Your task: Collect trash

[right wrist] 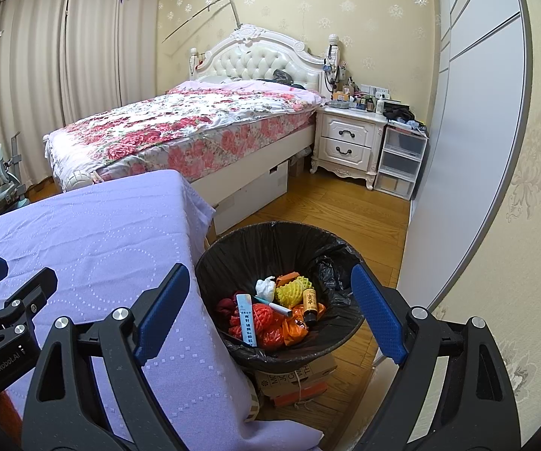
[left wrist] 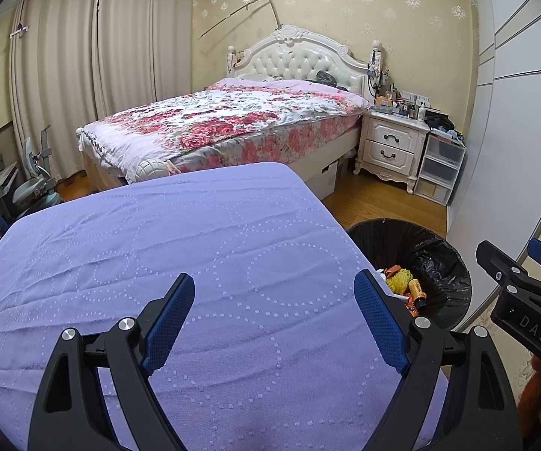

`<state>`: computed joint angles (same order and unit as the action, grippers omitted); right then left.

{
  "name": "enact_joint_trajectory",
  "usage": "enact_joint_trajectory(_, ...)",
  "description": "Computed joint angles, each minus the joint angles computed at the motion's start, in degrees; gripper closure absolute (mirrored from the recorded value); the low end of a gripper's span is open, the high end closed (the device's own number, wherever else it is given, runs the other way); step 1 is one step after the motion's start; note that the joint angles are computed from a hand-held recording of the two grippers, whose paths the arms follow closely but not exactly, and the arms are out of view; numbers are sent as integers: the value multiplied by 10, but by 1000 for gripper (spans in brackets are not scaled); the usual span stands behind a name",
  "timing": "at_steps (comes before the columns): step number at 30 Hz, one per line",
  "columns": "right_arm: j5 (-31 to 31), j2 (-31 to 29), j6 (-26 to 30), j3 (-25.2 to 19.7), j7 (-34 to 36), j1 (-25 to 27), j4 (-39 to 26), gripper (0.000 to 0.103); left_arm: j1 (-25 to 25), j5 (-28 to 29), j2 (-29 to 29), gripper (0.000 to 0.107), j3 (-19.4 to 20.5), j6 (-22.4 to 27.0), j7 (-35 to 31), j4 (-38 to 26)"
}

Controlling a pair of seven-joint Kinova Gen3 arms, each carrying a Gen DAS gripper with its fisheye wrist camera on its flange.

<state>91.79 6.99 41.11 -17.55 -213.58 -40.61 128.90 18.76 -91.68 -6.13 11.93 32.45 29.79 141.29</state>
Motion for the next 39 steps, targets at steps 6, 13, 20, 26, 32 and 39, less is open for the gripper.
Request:
enact_joint_trajectory(6, -3, -1, -1, 0, 3, 0, 0, 17, 0, 1, -1, 23, -1, -1, -2, 0)
enact_joint_trajectory(13, -3, -1, -1, 0, 2, 0, 1, 17, -1, 1, -1, 23, 0, -1, -3, -1)
enact_joint_trajectory(20, -3, -1, -2, 0, 3, 0, 1, 17, -2, 3, -1, 23, 0, -1, -3, -1)
enact_joint_trajectory(26, -3, -1, -1, 0, 2, 0, 2, 17, 9, -8, 4, 23, 8, 18, 16, 5)
enact_joint_trajectory(32, -3, 0, -1, 0, 2, -1, 1, 17, 12, -4, 4, 23, 3, 13, 16, 4)
enact_joint_trajectory(39, -5, -2, -2, 0, 4, 0, 1, 17, 3, 5, 3, 22, -1, -4, 14, 3)
